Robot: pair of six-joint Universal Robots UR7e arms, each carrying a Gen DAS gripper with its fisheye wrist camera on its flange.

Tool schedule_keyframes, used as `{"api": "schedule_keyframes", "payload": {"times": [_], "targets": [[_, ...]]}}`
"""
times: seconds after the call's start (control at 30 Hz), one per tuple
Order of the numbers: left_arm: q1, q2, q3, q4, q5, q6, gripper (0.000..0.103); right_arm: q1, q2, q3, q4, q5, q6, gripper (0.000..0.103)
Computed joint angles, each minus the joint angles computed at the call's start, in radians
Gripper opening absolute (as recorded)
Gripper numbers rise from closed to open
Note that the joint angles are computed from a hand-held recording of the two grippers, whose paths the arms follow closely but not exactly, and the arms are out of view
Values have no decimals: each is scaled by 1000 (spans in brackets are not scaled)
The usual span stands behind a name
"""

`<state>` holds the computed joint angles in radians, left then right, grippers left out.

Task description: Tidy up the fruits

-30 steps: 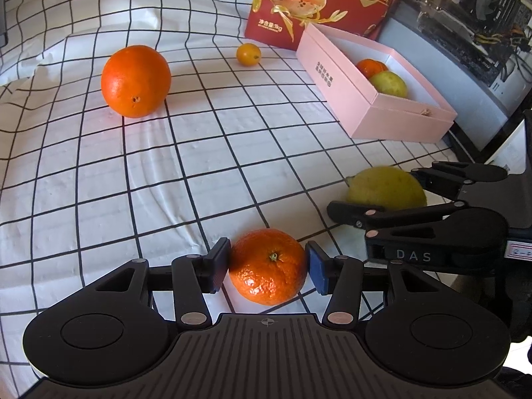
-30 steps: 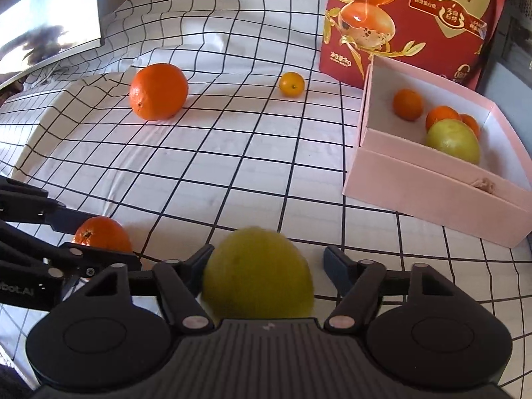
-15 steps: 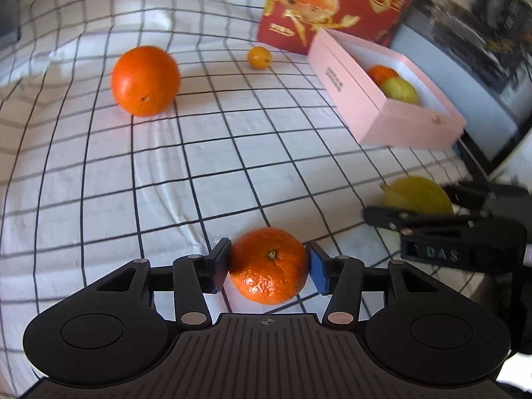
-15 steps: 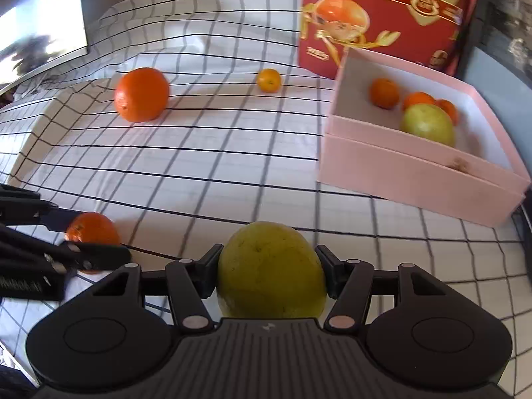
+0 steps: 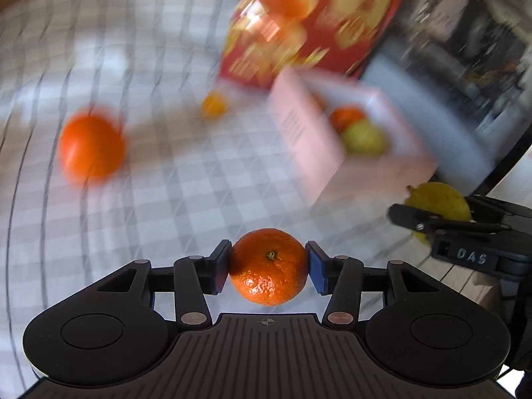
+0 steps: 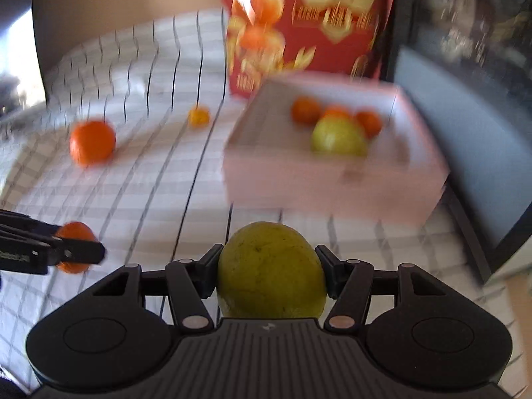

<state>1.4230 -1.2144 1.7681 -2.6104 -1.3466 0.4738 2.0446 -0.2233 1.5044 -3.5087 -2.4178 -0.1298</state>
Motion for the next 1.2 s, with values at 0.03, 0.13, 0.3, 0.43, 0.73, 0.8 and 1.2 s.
{"api": "schedule_keyframes", "payload": {"times": [0.03,0.13,0.3,0.43,0.73,0.8,1.2], "targets": [[-16,7,-14,-16,-27,10,54,4,-9,-7,-35,2,-45,59],[-71,37,-55,-90,-89,44,54,11,-45,-45,-89,14,-165,59],[-146,135,-140,-158,-70,33,54,1,-109,-129,-55,41,-260,59],[-158,256,-297,-8,-44,-96,53,-23,-133,-185,12,74,-293,59],[-141,352,-322,16,-40,-62,51,-109,-146,-255,202,147,-150,59],[-131,318,-282,0,-63,-77,51,-128,-148,-253,244,164,-92,59],[-48,7,12,-118,38,-172,51,-168,-5,-458,494,143,-65,59]]}}
